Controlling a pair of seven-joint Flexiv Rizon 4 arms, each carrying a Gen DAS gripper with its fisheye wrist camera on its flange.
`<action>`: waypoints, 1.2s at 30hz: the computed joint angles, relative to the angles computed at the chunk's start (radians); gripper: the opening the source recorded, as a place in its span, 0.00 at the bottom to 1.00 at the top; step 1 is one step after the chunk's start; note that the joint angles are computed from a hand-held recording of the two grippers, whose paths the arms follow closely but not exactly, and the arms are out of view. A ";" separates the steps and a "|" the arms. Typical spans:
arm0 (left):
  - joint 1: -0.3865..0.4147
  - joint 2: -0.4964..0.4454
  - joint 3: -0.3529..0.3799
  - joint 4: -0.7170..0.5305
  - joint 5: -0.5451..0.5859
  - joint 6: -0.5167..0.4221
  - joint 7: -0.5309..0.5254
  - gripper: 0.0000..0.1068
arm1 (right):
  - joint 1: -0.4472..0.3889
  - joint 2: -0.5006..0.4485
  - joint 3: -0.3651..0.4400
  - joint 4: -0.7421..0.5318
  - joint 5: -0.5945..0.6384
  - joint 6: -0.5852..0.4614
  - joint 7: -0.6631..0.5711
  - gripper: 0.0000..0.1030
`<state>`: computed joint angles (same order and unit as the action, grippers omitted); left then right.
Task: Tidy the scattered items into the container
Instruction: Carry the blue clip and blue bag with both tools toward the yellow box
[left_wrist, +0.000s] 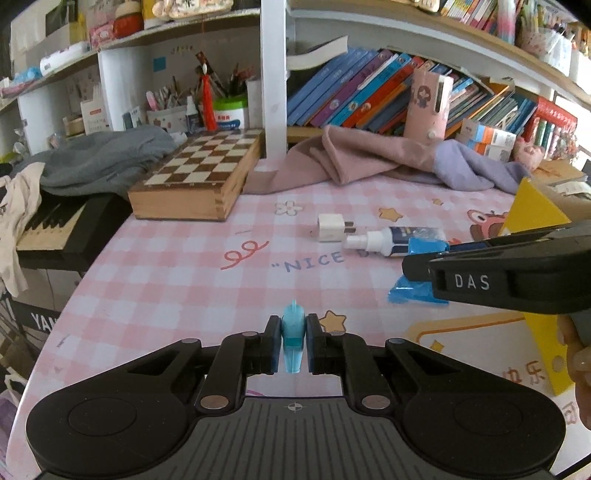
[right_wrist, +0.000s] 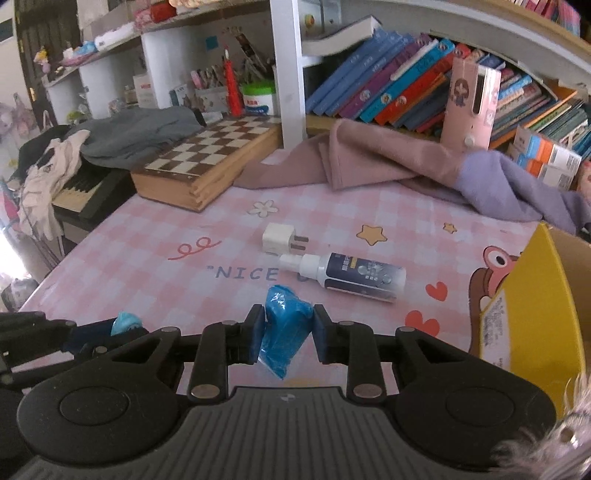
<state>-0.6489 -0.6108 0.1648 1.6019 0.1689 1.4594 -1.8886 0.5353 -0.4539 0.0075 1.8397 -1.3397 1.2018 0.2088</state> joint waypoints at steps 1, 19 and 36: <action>0.002 0.009 -0.005 0.010 0.002 0.007 0.002 0.11 | 0.003 0.013 -0.001 0.011 -0.015 -0.002 0.007 0.25; 0.000 0.201 -0.025 0.236 -0.014 0.145 0.050 0.12 | -0.016 0.199 0.127 0.154 -0.146 -0.157 0.139 0.25; -0.028 0.329 -0.025 0.436 -0.048 0.259 0.145 0.12 | 0.063 0.271 0.216 0.228 -0.086 -0.326 0.221 0.25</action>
